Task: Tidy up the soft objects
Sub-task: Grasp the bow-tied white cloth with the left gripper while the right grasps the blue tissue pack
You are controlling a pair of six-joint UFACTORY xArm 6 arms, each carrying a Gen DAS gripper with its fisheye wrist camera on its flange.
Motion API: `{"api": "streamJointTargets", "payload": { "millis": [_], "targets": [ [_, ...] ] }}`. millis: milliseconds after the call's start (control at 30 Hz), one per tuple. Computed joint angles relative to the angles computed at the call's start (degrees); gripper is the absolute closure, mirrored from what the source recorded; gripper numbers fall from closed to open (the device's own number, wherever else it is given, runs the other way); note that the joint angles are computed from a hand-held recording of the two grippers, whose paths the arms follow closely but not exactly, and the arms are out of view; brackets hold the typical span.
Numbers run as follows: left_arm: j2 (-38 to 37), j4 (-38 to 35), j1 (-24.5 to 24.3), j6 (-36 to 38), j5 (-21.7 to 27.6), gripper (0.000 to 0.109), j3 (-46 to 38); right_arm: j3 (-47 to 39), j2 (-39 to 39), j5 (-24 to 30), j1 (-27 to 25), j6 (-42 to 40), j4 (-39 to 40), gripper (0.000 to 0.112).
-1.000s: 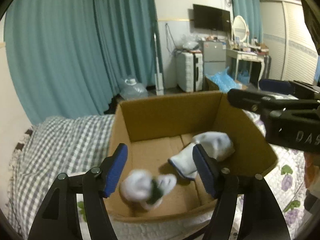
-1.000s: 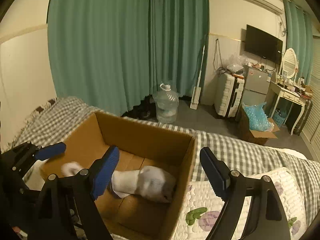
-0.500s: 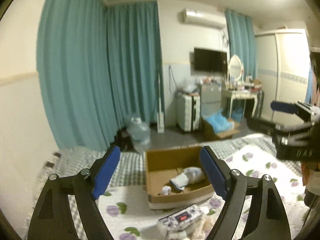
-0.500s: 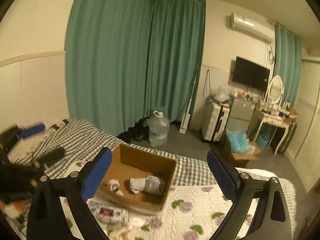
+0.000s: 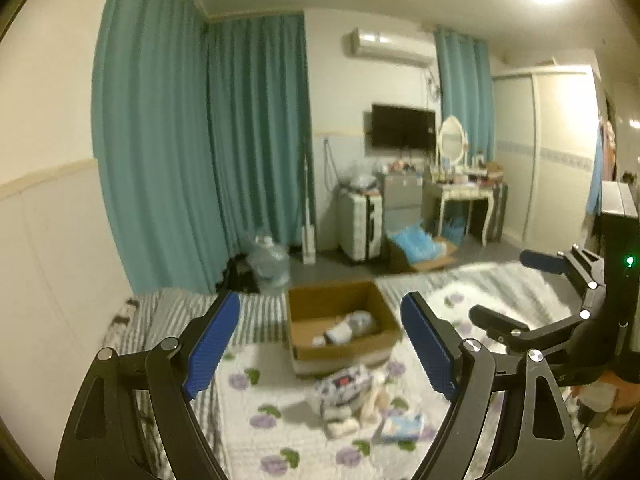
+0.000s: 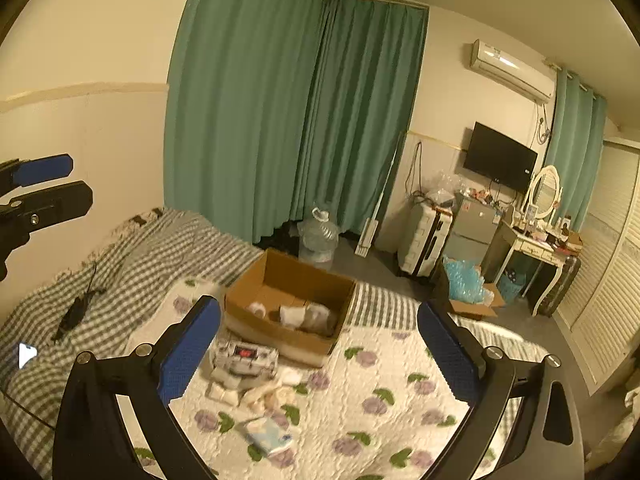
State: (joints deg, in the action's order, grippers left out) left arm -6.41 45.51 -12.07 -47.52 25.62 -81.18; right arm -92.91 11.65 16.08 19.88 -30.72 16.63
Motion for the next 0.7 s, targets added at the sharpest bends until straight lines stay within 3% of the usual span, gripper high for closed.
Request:
{"api": "streamJointTargets", "payload": {
  "millis": [200,300,367,467,533,700],
  "targets": [
    [5.75,1.29,0.57,-5.54,-1.06,0.025,4.06,7.82,4.66,-7.32,0.99,1.51,-0.52,0.013],
    [9.66,2.14,1.17,-9.49,-2.05,0.025,5.83,8.82,9.78,-9.47,0.62,6.85,-5.91,0.013],
    [12.45,4.28,1.25,-12.19,-1.55,0.025,5.49,8.27,12.6,-8.58,0.54,9.03,-6.51,0.013],
    [16.36,9.06,1.64,-18.02,-1.49,0.025,5.14,6.22,16.85,-5.0,0.6,7.84,-1.13,0.013],
    [17.44,10.57,2.65,-20.25,-3.56,0.025,7.13,4.86,19.17,-3.46,0.53,11.4,-4.15,0.013],
    [22.09,6.72,3.25,-17.66,-5.28,0.025,7.34,0.05,24.37,0.36,0.4,18.31,-8.93,0.013]
  ]
}}
